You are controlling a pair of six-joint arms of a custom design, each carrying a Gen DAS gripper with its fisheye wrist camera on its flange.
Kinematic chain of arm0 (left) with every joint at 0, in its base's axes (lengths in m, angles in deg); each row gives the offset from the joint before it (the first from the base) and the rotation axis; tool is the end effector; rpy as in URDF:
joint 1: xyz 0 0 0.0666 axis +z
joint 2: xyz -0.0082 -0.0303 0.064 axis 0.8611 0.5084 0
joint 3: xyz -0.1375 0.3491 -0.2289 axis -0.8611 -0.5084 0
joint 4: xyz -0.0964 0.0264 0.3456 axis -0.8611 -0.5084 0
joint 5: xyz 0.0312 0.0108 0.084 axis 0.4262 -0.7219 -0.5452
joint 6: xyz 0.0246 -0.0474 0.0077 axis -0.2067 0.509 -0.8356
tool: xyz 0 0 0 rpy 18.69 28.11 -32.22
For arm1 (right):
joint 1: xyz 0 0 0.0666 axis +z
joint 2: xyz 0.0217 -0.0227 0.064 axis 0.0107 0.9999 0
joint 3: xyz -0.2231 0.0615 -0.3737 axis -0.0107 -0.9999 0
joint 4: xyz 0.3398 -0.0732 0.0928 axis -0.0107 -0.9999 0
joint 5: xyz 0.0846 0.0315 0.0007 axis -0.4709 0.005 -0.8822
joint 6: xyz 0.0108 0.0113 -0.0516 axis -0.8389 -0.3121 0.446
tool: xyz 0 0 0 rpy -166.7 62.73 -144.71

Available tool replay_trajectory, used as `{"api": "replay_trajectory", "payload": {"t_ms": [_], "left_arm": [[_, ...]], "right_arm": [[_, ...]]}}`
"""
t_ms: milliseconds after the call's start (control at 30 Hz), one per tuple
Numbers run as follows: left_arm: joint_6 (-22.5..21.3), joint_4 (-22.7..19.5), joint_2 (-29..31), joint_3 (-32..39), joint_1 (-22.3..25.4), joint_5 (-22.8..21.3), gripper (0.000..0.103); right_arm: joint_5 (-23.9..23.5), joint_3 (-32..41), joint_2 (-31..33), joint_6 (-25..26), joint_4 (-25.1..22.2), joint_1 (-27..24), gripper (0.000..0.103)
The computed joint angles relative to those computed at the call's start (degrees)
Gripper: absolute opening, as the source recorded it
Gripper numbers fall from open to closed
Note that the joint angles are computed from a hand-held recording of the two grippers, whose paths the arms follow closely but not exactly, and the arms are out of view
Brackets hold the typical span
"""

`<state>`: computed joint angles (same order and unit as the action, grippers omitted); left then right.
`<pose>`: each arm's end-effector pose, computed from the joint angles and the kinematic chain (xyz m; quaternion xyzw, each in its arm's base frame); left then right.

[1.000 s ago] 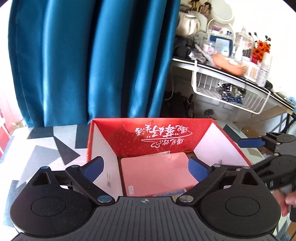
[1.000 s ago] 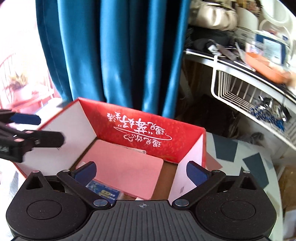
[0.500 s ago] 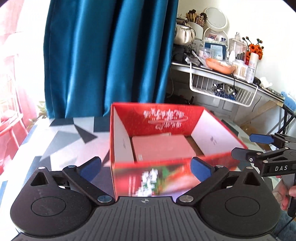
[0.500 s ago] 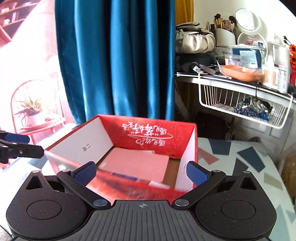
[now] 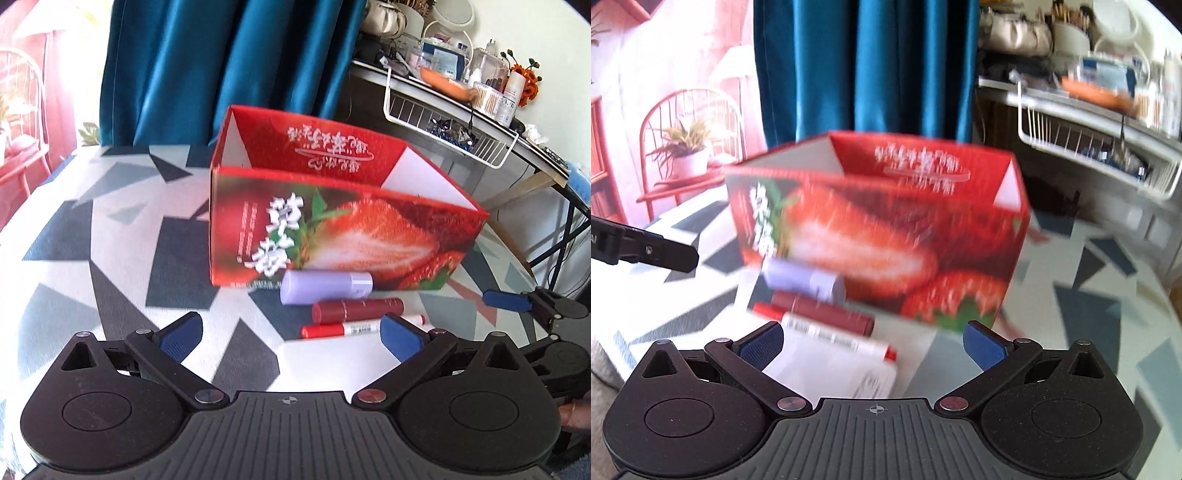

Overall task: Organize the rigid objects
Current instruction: 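Withdraw both tools from the red box to the flat white case, then close both tools on the edges of the flat white case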

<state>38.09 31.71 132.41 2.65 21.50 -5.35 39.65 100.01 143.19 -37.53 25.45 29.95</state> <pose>0.3917 -0.3057 0.3204 0.1846 0.8914 -0.1769 0.3743 0.3235 0.1666 0.3214 0.0023 0.9137 0.0051 0.4063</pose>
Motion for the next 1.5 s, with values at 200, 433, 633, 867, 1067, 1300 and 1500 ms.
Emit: {"api": "replay_trajectory", "payload": {"t_ms": [200,433,633,867,1067,1300,1500], "left_arm": [[-0.32,-0.51,-0.12,-0.64,-0.96,-0.03,0.103],[-0.51,-2.63,-0.01,-0.95,-1.83,0.08,0.103],[-1.8,-2.64,0.5,-2.15,-2.48,-2.32,0.103],[-2.28,-3.46,2.09,-1.89,-2.29,-0.75,0.103],[-2.69,-4.19,3.38,-1.58,-1.99,0.74,0.102],[-2.41,-4.35,4.2,-1.28,-1.6,2.12,0.1],[-3.32,-3.43,4.24,-1.6,-1.96,1.69,0.096]], "right_arm": [[-1.14,-0.73,0.63,-1.63,-3.02,1.81,0.103],[-1.83,-1.01,0.53,-2.59,-4.19,2.41,0.103],[-1.87,-0.96,0.52,-1.51,-4.89,3.69,0.103],[-4.52,-0.89,1.61,-0.06,-5.18,3.52,0.103],[-6.1,-1.48,1.4,0.13,-3.89,2.96,0.103],[-8.2,-1.2,2.05,1.53,-4.2,2.99,0.103],[-8.7,-1.06,3.03,2.02,-4.3,2.98,0.103]]}}
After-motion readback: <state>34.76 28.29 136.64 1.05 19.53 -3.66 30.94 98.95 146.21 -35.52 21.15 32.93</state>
